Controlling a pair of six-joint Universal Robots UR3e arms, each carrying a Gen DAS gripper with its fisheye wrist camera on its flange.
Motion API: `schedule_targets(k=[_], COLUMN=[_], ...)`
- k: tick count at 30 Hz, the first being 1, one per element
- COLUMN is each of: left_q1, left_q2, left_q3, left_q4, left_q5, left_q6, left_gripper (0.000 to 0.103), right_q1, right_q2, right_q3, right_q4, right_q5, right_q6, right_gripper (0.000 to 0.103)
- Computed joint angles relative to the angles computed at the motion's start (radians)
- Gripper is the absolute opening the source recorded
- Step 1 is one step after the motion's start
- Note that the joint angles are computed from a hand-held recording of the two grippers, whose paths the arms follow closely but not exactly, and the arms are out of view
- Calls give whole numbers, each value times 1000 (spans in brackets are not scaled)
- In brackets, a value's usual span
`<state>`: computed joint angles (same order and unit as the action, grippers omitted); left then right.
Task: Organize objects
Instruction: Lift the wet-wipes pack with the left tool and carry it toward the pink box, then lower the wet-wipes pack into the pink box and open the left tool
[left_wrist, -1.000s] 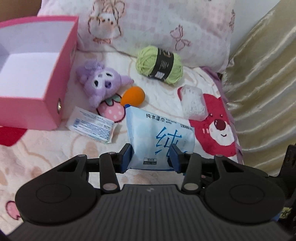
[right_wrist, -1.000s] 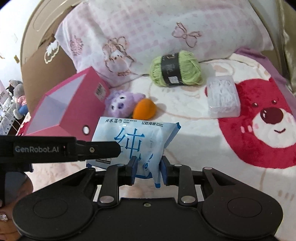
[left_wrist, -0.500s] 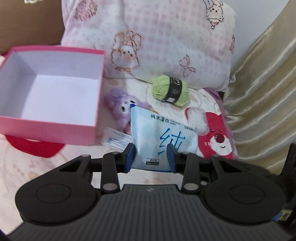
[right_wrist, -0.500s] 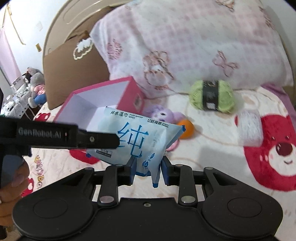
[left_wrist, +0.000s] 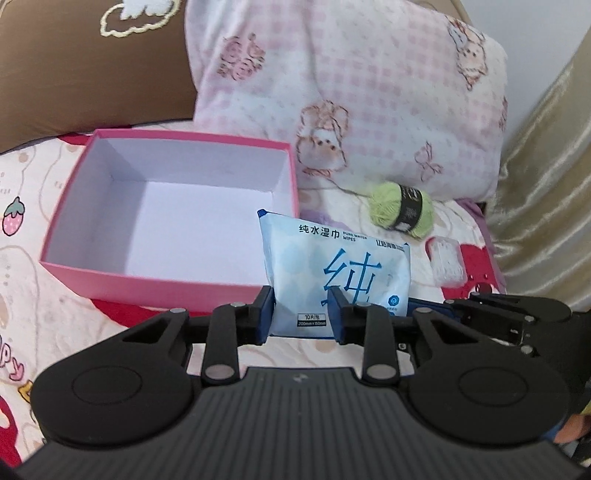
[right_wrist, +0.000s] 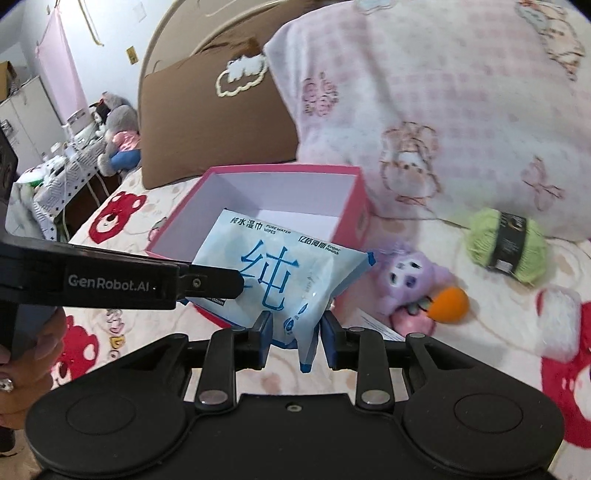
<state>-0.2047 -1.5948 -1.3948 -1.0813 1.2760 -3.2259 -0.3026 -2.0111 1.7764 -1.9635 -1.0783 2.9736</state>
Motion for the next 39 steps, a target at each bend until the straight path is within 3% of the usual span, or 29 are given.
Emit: schedule_targets(k=[9,13,17,20,30,36,39], left_q1=[117,140,197,210,228,224,219], left_q2=[-73,-137,-202,-265,-459,-582,-652], left_q3=[213,315,390,431,443,507,574], left_q4=[-161,-174,-194,-185,-18,40,18], left_q5=[-55,-28,-74,-63,-39,-4,6], left_q6=[111,179,218,225,187,173,168], left_gripper=[30,30,30,30,30,30,30], right_q1=[153,213,272,295,286,293,307], right_q2=[365,501,657,748,943,1098,1180], right_q3=[-503,-675,-844,-916,-926,-1059,-1157], right_q4=[277,328,365,342,123,118,135], right_q5=[-55,-73,-108,-127,-100,-84,-124], right_q6=[-32,-72,-58,-39,62,95,98], right_gripper=[34,31,27,25,24,24,24])
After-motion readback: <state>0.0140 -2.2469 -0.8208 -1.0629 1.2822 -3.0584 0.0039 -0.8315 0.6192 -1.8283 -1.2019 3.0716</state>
